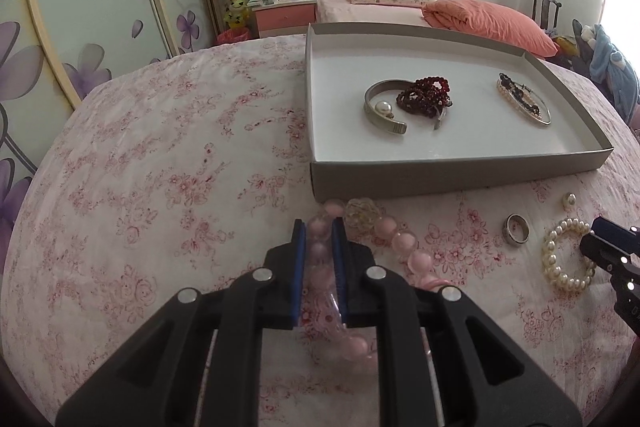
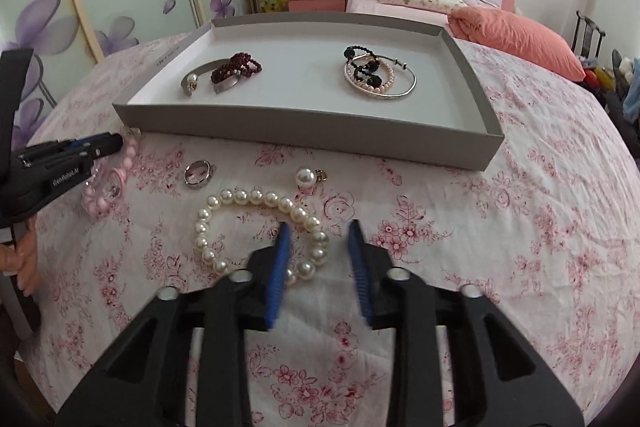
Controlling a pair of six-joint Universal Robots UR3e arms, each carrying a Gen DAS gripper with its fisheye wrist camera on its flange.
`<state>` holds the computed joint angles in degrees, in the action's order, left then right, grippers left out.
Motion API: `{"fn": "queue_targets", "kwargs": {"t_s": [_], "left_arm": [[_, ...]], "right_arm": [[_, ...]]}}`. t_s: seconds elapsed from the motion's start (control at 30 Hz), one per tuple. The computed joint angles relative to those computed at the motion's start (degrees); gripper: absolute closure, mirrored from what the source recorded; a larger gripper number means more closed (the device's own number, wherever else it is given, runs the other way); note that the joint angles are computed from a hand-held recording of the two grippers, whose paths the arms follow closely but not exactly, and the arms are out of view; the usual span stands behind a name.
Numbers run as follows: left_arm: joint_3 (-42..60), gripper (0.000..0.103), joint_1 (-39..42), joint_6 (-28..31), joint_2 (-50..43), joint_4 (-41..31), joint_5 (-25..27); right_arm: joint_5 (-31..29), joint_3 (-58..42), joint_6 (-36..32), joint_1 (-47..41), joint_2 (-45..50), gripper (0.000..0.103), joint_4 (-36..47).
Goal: Organize jewelry
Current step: 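Lift the pink bracelet with left tool while right tool grasps the white pearl bracelet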
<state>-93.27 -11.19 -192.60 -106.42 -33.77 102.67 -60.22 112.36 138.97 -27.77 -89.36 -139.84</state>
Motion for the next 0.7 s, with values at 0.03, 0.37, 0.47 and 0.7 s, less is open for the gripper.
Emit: {"fn": "queue_targets", "kwargs": {"t_s": [0.03, 0.37, 0.47, 0.7], "left_arm": [[-0.11, 0.089, 0.05, 0.03, 0.07, 0.05, -0.05], [-0.8, 0.089, -0.06, -0.17, 0.68, 0.17, -0.24], [-1.52, 0.089, -0.5, -0.31, 1.16, 0.42, -0.2], [-2.64, 0.089, -0.7, -0.47, 1.69, 1.1, -0.6]], "right_arm": [[0.22, 0.16, -0.38, -0.1, -0.22, 0.089, 0.21], [-0.85, -0.45, 1.32, -1.22, 1.0, 0.092, -2.18], [-1.12, -1.01, 2.02, -1.67, 1.73, 0.092, -2.72], [-0.51, -2.2, 3.12, -2.66, 2.77, 0.093, -2.14]]}}
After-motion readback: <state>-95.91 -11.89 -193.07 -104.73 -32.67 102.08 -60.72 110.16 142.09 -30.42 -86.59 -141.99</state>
